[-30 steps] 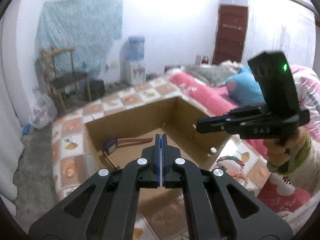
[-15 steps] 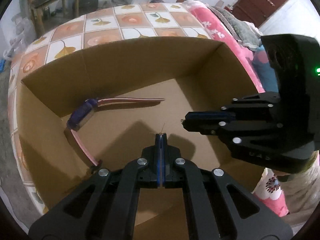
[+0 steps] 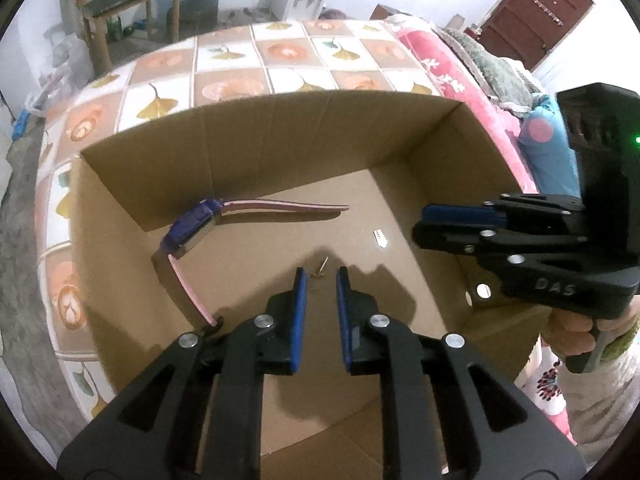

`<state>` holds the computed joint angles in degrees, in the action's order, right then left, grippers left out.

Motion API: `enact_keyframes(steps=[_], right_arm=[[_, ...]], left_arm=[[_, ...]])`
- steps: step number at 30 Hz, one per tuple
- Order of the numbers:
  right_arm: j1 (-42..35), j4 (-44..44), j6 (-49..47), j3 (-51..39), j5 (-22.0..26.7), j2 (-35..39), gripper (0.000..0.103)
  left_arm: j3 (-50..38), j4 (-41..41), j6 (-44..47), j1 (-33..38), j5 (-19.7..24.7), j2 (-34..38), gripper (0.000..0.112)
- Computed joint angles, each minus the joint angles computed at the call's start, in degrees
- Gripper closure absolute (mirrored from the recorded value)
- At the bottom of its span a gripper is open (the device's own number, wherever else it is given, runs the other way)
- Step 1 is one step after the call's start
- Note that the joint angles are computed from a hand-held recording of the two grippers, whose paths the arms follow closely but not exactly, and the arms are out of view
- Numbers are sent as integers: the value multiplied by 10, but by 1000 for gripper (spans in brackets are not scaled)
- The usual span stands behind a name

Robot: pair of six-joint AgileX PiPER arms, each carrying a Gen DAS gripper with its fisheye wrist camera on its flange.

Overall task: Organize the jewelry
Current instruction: 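Withdraw both tools from the box back over the table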

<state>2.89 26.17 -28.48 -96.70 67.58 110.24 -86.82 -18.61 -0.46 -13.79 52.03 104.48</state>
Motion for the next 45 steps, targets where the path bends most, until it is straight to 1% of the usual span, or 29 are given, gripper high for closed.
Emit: enact_keyframes(steps=[2,3,5,6,8,9,11,12,14,15,18,19,20,23,25,27,29,30,32,36,40,42,44,45], right_arm=[[-13,17,-12,48,-29,-46,75],[-20,27,-19,77,-46,-73,73],[-35,53,-35,118,-62,-111,66],[-47,72,-44,148,-72,-140,64],[-62,97,-56,187,-85,-178,58],[-68,109,-62,206,-92,-198,57],[-82,134,-77,255,-112,-250,49],[-86,144,-84,269,-115,-265,47],[-97,166,-96,298,-115,-302,40],[-99,173,-99,308,-116,-317,38],[-97,176,-101,334,-128,-366,29],[-93,173,-99,343,-137,-385,25],[-91,172,-100,349,-141,-400,20],[-77,153,-94,372,-165,-443,10],[-51,107,-62,386,-198,-471,7],[-33,70,-42,400,-220,-491,7],[-16,34,-16,412,-241,-507,7],[1,-2,13,419,-258,-515,7],[21,-51,53,429,-276,-526,7],[49,-123,106,439,-297,-540,7],[104,-271,229,450,-321,-555,7],[119,-317,268,456,-327,-563,7],[118,-313,266,461,-328,-574,7],[110,-292,247,460,-326,-576,7]], left_arm=[[23,-3,2,-1,-15,-24,93],[42,-6,3,0,-27,-44,91],[78,-12,6,-1,-51,-82,85],[96,-12,5,-1,-62,-103,83],[145,16,-14,-13,-93,-160,73],[169,39,-34,-21,-107,-189,70],[201,63,-60,-32,-120,-230,59],[222,80,-84,-40,-125,-259,57],[251,93,-107,-50,-131,-295,50],[269,120,-144,-63,-132,-321,48],[309,200,-241,-101,-141,-374,37],[324,242,-292,-123,-142,-395,32],[338,290,-348,-148,-141,-413,29],[369,393,-474,-207,-125,-450,25],[381,446,-547,-244,-106,-462,23],[388,482,-593,-271,-90,-469,23],[399,523,-645,-300,-77,-479,20],[402,546,-674,-318,-67,-480,19],[409,578,-709,-338,-56,-484,18],[414,642,-776,-390,-6,-479,18],[407,678,-813,-425,46,-459,18],[403,690,-825,-433,65,-446,18],[403,702,-841,-441,81,-439,18],[404,707,-849,-446,89,-438,18]])
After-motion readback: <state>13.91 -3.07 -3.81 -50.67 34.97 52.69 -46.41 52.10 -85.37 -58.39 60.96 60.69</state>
